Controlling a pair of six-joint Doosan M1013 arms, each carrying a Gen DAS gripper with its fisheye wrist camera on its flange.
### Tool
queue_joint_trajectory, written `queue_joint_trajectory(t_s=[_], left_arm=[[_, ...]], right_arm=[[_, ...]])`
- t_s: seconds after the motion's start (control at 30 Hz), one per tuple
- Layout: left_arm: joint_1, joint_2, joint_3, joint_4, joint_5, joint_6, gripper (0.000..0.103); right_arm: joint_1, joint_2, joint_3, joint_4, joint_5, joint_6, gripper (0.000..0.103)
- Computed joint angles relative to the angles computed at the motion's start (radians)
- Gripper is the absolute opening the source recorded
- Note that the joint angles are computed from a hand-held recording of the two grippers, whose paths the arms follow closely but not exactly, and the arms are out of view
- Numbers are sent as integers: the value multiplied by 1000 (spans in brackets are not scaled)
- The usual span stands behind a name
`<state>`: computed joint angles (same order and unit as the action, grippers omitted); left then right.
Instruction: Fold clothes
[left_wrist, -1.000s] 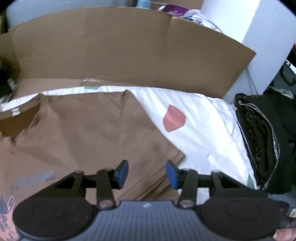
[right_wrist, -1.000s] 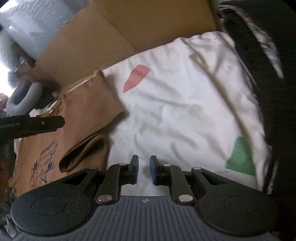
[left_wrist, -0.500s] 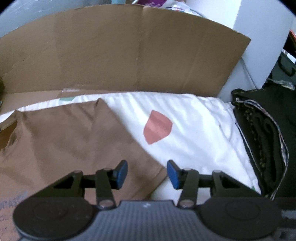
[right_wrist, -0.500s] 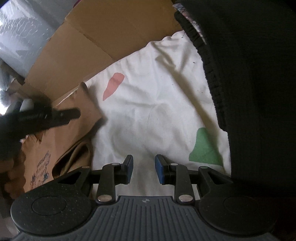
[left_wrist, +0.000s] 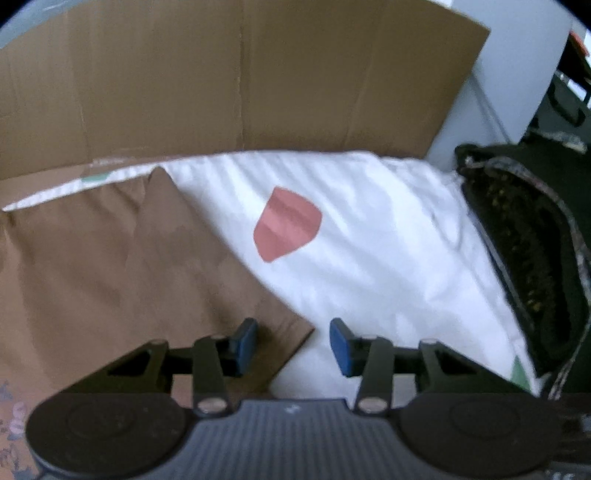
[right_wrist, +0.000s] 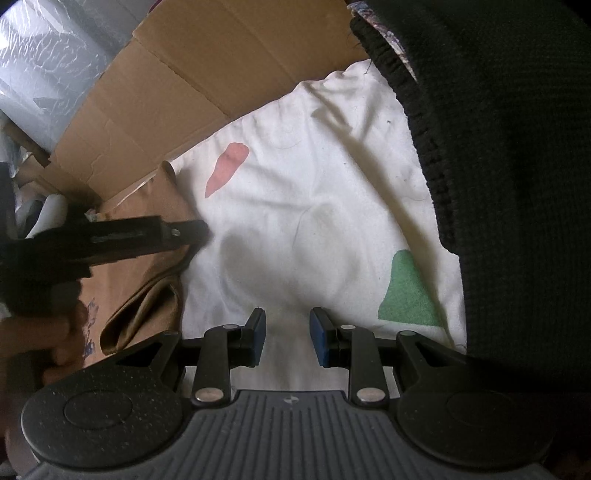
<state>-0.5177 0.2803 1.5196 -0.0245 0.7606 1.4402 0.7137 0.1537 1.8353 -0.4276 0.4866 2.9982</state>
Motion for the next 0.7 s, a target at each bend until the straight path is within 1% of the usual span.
queue_joint_trajectory(t_s=[0.17,0.2,0.23,0.27,0.33,0.57,0.7], left_arm=[[-13,-6,26,51,-41,-5,45],[-16,-7,27,69,-43,-16,40],[-20,-6,26,90,-41,-31,30],[-20,-5,23,102,-34,-43,25],[-12,-3,12,77,-16,-34,8],[14,-7,-21,-8,15,80,6],[31,-5,-57,-42,49,90,6]], right_arm=[[-4,-3,-1,27,4,-6,33],[-4,-2,-4,31,9,-1,33],[-4,-1,-6,34,15,5,33],[-4,0,-9,37,20,11,33],[-3,2,-14,40,29,13,33],[-7,6,-17,53,33,-9,33],[-3,12,-24,35,47,13,33]])
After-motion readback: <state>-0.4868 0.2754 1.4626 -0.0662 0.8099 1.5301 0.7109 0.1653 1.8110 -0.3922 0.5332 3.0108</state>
